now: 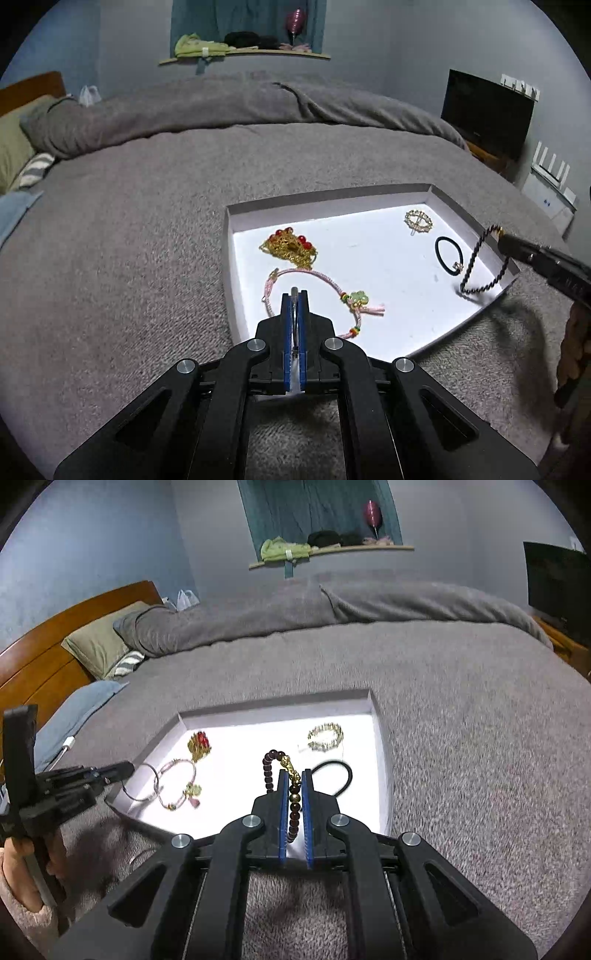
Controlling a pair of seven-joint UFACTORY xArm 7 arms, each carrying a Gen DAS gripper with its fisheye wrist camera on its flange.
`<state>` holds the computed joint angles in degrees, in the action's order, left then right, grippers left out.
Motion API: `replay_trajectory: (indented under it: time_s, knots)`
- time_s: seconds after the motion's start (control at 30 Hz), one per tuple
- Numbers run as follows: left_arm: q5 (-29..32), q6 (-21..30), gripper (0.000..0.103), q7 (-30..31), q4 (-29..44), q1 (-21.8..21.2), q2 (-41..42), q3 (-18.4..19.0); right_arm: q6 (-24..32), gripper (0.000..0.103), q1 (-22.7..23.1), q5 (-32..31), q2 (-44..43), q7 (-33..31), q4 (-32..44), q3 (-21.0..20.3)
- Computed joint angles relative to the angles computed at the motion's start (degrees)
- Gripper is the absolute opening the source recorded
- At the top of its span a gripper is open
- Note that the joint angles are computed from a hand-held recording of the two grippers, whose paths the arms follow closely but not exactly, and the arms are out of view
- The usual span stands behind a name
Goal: Organize jewelry
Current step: 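Carry the silver bangle and garnet bracelet into the white box while lowering both tools, then open both tools to release, then move them back to the remaining bracelets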
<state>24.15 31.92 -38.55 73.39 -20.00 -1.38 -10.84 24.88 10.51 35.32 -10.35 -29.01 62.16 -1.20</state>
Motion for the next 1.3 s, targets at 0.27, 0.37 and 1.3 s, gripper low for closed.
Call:
replay_trajectory:
  time_s: [0.27,0.37,1.3]
  knots:
    - [-7.57,-1.7,0.004,3.93,-1.71,0.99,-0.82,0.58,0.34,0.007,-1.91,-7.76,1.57,5.8,0.42,1.21]
    - [-9.09,-2.34,0.004,5.58,-1.08,0.82,-0.06,0.47,0.65,0.007,-2.19,-9.19,2.39,6.56,0.74,1.45]
    - [-3.79,3.06,0.005,4.68,1.72,-0.99,3.2,1.1,0.77,0.007,-2.32,-18.45,2.41,11.28,0.2,2.76]
